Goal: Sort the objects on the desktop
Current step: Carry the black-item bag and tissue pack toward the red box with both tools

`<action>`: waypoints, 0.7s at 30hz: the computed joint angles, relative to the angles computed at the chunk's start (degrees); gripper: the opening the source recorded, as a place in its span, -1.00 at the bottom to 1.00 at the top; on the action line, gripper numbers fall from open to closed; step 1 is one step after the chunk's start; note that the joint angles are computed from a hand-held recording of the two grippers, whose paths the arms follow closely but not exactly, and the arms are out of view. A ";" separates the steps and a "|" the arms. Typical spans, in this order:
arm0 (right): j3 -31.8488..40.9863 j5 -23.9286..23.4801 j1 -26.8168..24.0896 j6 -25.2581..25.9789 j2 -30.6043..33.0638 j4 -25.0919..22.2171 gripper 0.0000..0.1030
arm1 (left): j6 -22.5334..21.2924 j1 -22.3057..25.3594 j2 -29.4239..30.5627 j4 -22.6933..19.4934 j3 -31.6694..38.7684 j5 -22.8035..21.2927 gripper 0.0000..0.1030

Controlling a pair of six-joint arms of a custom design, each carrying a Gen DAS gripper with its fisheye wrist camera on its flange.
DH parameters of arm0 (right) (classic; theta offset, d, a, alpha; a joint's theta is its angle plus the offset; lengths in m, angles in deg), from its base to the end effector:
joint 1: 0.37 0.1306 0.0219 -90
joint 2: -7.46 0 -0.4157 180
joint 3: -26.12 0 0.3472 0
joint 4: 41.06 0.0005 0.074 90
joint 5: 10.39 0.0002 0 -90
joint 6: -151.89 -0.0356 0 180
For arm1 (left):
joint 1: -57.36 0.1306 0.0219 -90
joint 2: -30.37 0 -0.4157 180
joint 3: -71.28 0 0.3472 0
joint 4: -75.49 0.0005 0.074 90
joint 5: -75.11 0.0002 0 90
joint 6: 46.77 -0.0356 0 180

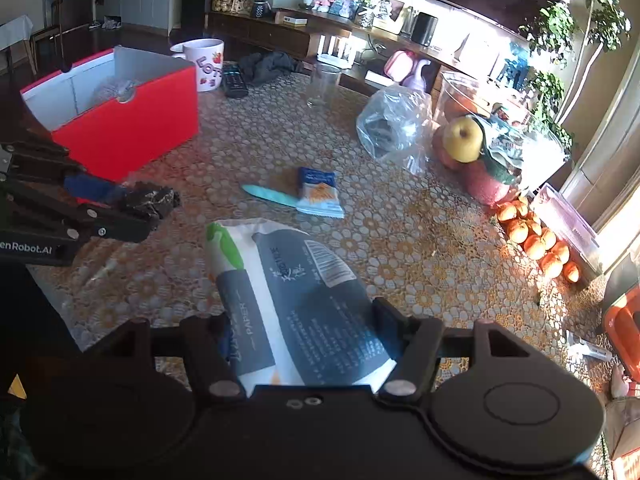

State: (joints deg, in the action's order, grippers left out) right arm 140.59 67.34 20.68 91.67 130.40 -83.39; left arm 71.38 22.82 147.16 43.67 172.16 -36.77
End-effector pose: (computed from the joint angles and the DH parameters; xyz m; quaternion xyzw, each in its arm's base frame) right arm 0.6134 0.2436 0.3439 -0.4344 0.8306 0.0750 0.3402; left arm 0.5138 -0.3382 0.3272 -0.0173 0.9182 -0.0330 0.3944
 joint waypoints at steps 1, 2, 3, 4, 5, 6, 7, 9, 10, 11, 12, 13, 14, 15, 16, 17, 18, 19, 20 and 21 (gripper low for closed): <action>-0.27 0.04 0.27 0.31 -0.39 -0.05 0.26 | 0.26 -0.12 -0.91 0.42 -0.96 -0.32 -0.37; -0.57 0.03 0.63 0.60 -0.86 -0.29 0.26 | 0.53 -0.29 -1.71 0.53 -1.72 -0.79 -0.37; -0.75 0.02 0.92 0.86 -1.23 -0.42 0.26 | 0.67 -0.44 -2.54 0.80 -2.59 -1.17 -0.37; -0.96 0.11 1.25 1.13 -1.67 -0.51 0.26 | 0.81 -0.50 -3.43 1.15 -3.54 -1.25 -0.37; -0.98 0.17 1.59 1.43 -1.99 -0.71 0.26 | 1.11 -0.50 -4.24 1.29 -4.33 -1.19 -0.37; -1.04 0.20 1.91 1.72 -2.33 -0.85 0.26 | 1.47 -0.51 -5.05 1.36 -5.11 -1.30 -0.37; -0.95 0.36 2.23 1.92 -2.57 -1.02 0.26 | 1.73 -0.53 -5.87 1.52 -5.92 -1.55 -0.37; -0.43 0.36 2.84 2.18 -2.91 -1.66 0.26 | 2.04 -0.44 -7.58 1.89 -7.53 -1.84 -0.37; -0.27 0.33 3.18 2.18 -3.11 -1.93 0.26 | 2.21 -0.33 -8.42 1.95 -8.26 -1.89 -0.37; -0.08 0.47 3.57 2.26 -3.28 -2.19 0.26 | 2.39 -0.22 -9.24 1.94 -8.97 -1.98 -0.37; 0.09 0.59 3.96 2.46 -3.43 -2.32 0.26 | 2.62 -0.08 -10.07 1.87 -9.68 -2.08 -0.37; 0.26 0.67 4.38 2.65 -3.57 -2.48 0.26 | 2.83 0.07 -10.89 1.89 -10.40 -2.16 -0.37; 0.48 0.82 4.83 2.88 -3.67 -2.63 0.26 | 2.92 0.24 -11.77 1.89 -11.14 -2.21 -0.37; 0.63 1.05 5.34 3.16 -3.75 -2.62 0.26 | 2.97 0.41 -12.54 1.87 -11.81 -2.35 -0.37; 0.92 1.11 5.80 3.39 -3.78 -2.75 0.26 | 3.11 0.54 -13.34 1.92 -12.58 -2.56 -0.37; 1.38 1.02 6.26 3.58 -3.70 -3.04 0.26 | 3.34 0.75 -14.06 1.83 -13.24 -2.69 -0.37; 1.78 1.00 6.73 3.78 -3.66 -3.25 0.26 | 3.53 0.98 -14.79 1.76 -13.90 -2.65 -0.37; 2.15 1.08 7.24 3.96 -3.61 -3.37 0.26 | 3.64 1.16 -15.51 1.75 -14.58 -2.66 -0.37; 2.50 1.00 7.72 4.12 -3.58 -3.54 0.26 | 3.67 1.39 -16.13 1.62 -15.15 -2.82 -0.37; 2.93 0.95 8.17 4.19 -3.47 -3.72 0.26 | 3.82 1.55 -16.74 1.49 -15.72 -3.03 -0.37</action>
